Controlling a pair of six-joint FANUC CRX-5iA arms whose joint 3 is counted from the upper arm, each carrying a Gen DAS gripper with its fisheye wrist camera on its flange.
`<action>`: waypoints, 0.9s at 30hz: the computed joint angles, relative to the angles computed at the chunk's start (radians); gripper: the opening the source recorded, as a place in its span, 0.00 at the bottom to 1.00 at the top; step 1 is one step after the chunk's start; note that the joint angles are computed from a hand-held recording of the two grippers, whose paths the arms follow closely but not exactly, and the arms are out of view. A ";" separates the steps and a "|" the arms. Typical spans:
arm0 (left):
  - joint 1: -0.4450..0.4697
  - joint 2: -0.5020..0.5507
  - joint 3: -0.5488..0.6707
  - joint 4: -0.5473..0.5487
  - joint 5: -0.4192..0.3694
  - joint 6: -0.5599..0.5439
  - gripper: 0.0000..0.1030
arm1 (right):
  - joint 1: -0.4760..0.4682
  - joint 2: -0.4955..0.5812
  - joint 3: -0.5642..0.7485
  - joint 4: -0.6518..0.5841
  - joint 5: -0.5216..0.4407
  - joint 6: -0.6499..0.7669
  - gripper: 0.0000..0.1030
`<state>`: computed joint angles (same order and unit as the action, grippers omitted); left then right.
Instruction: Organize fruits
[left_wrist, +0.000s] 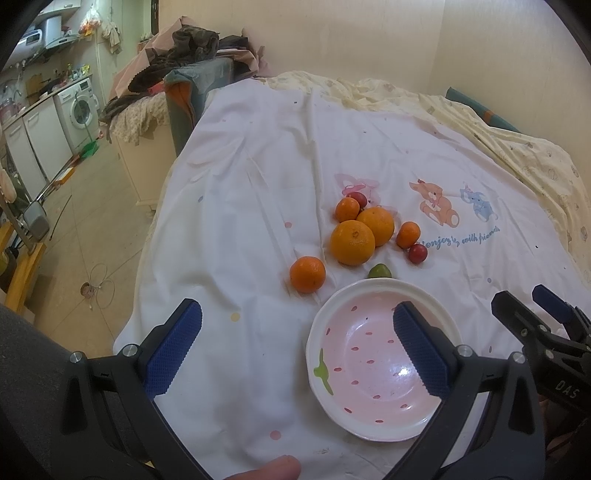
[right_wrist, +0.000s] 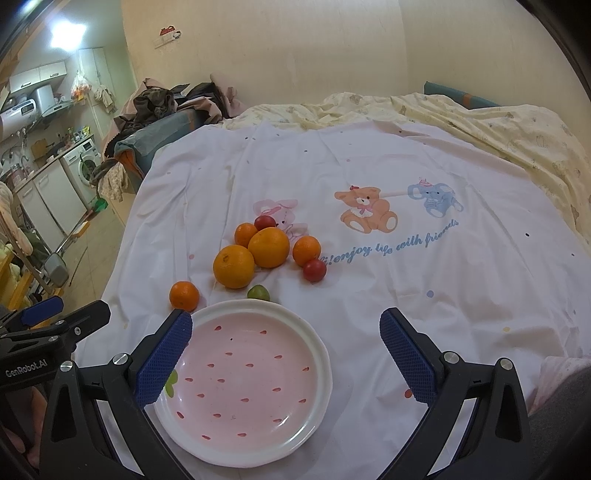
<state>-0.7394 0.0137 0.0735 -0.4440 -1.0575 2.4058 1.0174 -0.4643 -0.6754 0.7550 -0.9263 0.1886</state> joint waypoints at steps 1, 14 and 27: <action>0.000 0.001 0.001 0.001 -0.001 0.000 0.99 | 0.000 0.000 -0.001 -0.001 0.001 -0.001 1.00; 0.000 0.001 0.001 0.000 -0.001 0.001 0.99 | -0.001 0.001 -0.002 0.001 0.002 -0.004 1.00; 0.057 0.036 0.031 0.087 -0.043 -0.045 0.99 | -0.105 0.031 0.099 -0.225 0.015 0.161 1.00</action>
<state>-0.6824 0.0498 0.1046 -0.3573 -1.1009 2.3604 0.9128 -0.4335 -0.5763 0.5303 -0.9117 0.3493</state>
